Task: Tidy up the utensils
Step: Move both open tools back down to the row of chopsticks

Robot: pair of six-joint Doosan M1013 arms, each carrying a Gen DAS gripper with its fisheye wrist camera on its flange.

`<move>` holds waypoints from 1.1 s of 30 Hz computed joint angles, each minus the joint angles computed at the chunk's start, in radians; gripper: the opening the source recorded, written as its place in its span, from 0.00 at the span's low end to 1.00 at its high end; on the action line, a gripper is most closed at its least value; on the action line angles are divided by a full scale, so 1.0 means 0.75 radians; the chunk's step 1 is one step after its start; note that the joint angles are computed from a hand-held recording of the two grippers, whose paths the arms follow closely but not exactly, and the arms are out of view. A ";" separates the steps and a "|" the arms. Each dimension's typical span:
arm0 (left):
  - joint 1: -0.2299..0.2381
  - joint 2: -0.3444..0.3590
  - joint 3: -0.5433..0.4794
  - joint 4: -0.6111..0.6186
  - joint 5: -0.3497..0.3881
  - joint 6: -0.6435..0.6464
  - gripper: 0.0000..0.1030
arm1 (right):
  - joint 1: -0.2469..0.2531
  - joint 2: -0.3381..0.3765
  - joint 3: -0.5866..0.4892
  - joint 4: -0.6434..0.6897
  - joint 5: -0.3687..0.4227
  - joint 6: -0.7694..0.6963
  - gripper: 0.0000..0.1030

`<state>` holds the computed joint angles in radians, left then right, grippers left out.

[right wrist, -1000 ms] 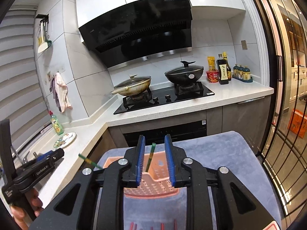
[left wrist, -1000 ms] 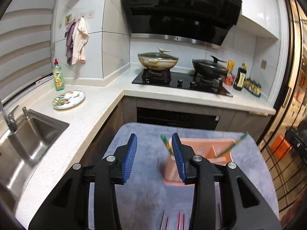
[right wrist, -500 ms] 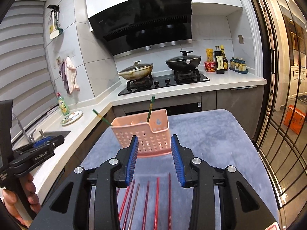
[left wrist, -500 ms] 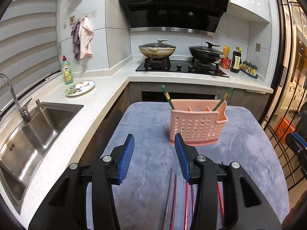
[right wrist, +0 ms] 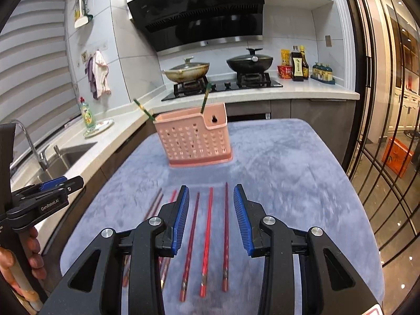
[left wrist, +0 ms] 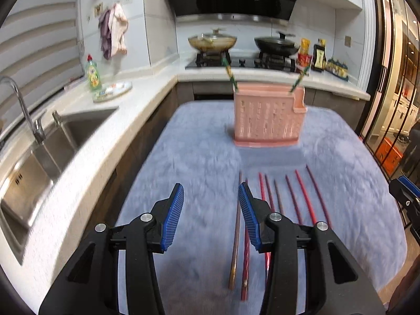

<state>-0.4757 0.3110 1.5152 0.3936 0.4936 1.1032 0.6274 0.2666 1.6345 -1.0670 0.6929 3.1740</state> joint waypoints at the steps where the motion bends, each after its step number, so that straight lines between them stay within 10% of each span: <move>1: 0.003 -0.002 0.016 -0.035 0.004 0.019 0.41 | 0.004 0.004 0.004 0.012 0.005 -0.004 0.34; 25: 0.003 0.032 0.154 -0.107 0.043 0.051 0.41 | -0.003 0.102 0.067 0.296 -0.025 -0.127 0.33; 33: 0.018 0.049 0.159 -0.206 0.060 0.115 0.41 | -0.016 0.130 0.056 0.353 -0.044 -0.184 0.17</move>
<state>-0.4624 0.3478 1.6343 0.2389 0.5389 1.1891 0.6151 0.3644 1.6767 -0.8024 0.6596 3.0361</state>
